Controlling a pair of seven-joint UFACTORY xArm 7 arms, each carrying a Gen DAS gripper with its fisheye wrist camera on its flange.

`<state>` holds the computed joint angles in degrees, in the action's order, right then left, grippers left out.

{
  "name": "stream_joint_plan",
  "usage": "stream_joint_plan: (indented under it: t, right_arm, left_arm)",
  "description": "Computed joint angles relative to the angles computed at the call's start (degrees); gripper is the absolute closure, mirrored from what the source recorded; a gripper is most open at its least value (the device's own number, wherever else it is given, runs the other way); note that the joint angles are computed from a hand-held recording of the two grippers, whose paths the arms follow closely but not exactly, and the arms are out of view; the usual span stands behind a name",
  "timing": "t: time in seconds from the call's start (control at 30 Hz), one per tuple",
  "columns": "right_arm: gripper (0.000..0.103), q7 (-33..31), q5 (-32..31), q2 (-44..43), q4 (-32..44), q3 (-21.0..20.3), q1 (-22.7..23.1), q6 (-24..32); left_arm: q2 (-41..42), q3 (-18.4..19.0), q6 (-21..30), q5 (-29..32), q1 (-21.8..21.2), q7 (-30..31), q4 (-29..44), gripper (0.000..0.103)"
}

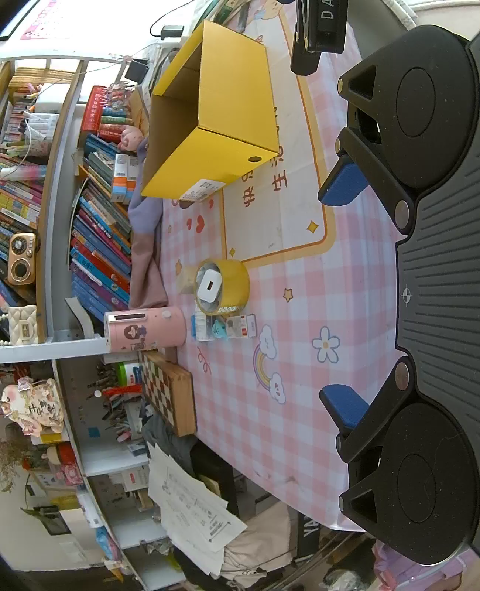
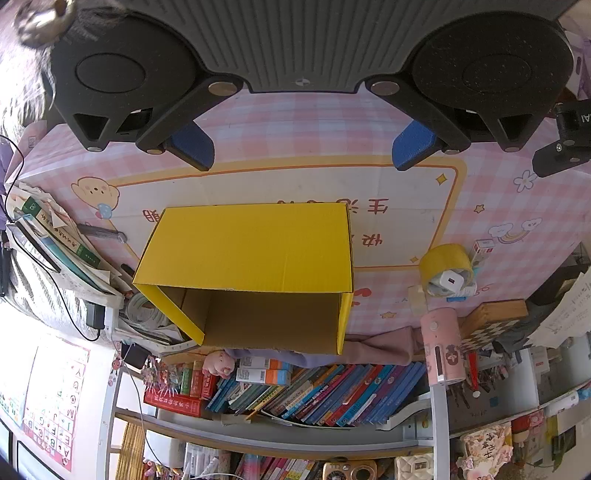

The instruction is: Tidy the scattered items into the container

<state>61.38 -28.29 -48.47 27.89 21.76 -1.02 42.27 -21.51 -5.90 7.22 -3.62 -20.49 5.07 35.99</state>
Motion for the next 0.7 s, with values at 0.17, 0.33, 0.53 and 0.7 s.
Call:
stream_joint_plan:
  t: [0.17, 0.33, 0.53, 0.7]
  right_arm:
    - [0.0, -0.1, -0.03, 0.04, -0.11, -0.23, 0.08, -0.19]
    - [0.0, -0.24, -0.02, -0.07, -0.56, -0.48, 0.0, -0.67]
    - [0.0, -0.34, 0.11, -0.78, -1.14, -0.5, 0.03, -0.76]
    - [0.0, -0.44, 0.27, -0.99, -1.29, -0.4, -0.05, -0.76]
  left_arm:
    - [-0.02, 0.06, 0.11, 0.06, -0.01, -0.08, -0.03, 0.0]
    - [-0.01, 0.26, 0.09, -0.05, -0.21, 0.14, -0.03, 0.0]
    - [-0.24, 0.09, -0.74, -0.06, -0.51, 0.38, -0.75, 0.0]
    - [-0.39, -0.26, -0.86, 0.25, -0.54, 0.08, -0.81, 0.0]
